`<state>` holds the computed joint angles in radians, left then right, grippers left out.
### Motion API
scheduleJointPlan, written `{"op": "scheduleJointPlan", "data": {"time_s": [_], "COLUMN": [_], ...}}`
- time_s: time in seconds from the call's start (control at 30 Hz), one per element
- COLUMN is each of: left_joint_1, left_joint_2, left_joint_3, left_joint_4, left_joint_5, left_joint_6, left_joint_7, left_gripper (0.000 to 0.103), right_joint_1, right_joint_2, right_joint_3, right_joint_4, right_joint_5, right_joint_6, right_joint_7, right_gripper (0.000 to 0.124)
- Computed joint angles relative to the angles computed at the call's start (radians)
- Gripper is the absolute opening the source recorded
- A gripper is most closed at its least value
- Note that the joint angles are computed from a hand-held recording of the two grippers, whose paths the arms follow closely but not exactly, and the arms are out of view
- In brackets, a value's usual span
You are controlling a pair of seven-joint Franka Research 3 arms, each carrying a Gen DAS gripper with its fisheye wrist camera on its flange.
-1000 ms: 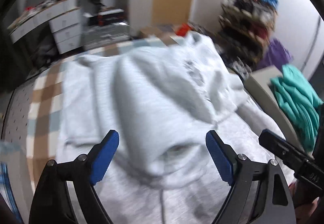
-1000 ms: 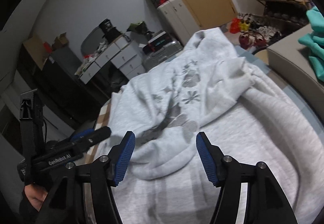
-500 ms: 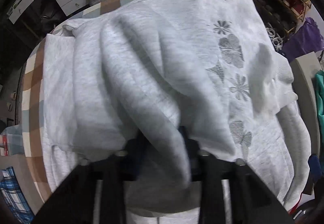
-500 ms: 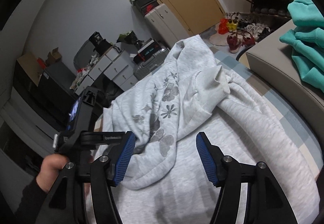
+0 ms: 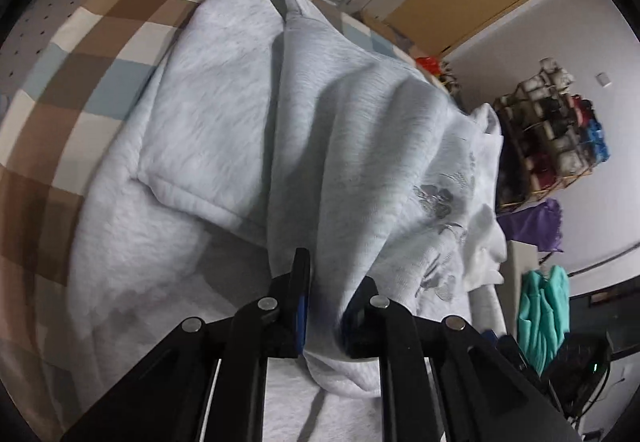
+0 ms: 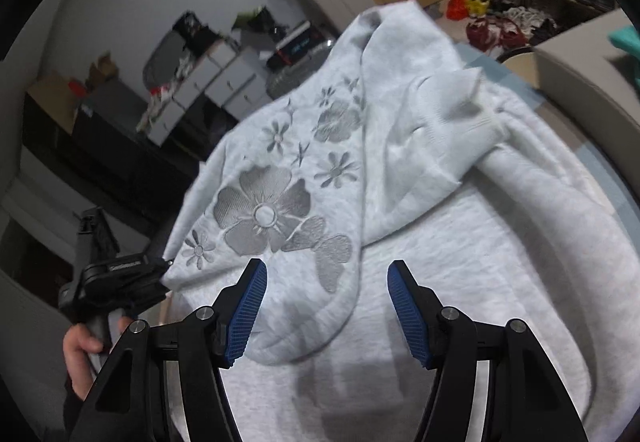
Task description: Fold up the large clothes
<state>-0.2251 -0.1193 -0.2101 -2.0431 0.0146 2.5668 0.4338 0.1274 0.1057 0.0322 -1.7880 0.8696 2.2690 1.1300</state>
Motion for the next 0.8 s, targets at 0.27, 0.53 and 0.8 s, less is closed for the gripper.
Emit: {"op": "scheduleJointPlan", "data": {"time_s": [0.27,0.53,0.8], "left_joint_1": [-0.053,-0.063,-0.122], "left_joint_2": [-0.003,-0.038,0.057], "left_joint_3": [0.052,0.042,0.040], "left_joint_4": [-0.102,-0.130,-0.027], "left_joint_5": [-0.184,-0.288,-0.523], "left_joint_6": [0.265,0.294,0.397], "left_joint_7": [0.155,0.215,0.407], "left_gripper": [0.010,0.010,0.011], "right_joint_1": [0.024,0.062,0.101], "right_joint_2": [0.252,0.484,0.208], "right_joint_3": [0.063,0.087,0.062], "right_joint_4": [0.364,0.691,0.428], "right_joint_5": [-0.058,-0.190,-0.367], "right_joint_6": [-0.188,-0.327,0.017], "right_joint_7": [0.062,0.344,0.105], "right_gripper": [0.064,0.012,0.002]}}
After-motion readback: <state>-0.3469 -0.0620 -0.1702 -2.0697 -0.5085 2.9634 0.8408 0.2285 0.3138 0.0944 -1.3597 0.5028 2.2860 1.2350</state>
